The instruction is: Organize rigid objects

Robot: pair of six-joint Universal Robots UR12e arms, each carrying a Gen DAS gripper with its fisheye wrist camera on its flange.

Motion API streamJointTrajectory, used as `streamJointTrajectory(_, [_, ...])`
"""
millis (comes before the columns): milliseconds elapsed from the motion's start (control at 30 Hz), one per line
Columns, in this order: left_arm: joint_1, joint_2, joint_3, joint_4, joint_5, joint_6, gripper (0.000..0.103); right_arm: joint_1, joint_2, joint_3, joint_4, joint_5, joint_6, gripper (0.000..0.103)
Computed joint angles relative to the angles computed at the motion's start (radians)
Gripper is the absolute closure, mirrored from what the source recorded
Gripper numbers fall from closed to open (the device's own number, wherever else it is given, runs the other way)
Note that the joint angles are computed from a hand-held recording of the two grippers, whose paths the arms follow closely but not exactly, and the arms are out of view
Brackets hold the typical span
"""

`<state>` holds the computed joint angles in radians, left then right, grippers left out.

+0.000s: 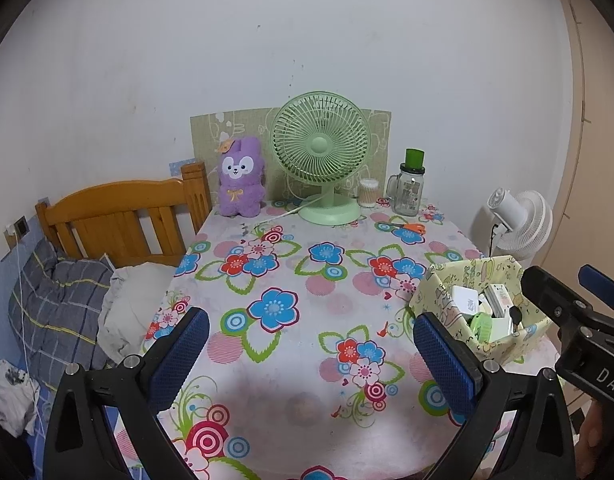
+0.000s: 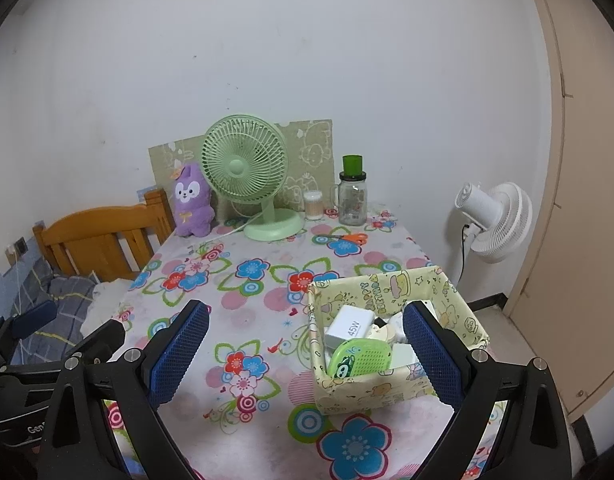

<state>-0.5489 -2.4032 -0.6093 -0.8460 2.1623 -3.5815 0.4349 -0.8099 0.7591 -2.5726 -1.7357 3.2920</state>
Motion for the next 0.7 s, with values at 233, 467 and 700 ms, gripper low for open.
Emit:
streamJointTrajectory(233, [-0.002, -0.003, 0.0, 0.005, 0.001, 0.014, 0.0, 0.0, 0.001, 0.002, 0.002, -0.004, -0.007, 0.004])
streamJointTrajectory(467, [0.002, -0.001, -0.005, -0.005, -0.005, -0.001, 0.0, 0.002, 0.006, -0.002, 0.003, -0.015, -0.016, 0.004])
streamJointTrajectory(700, [0.004, -0.001, -0.006, -0.003, -0.008, -0.001, 0.0, 0.001, 0.009, -0.002, -0.011, -0.009, -0.023, 0.004])
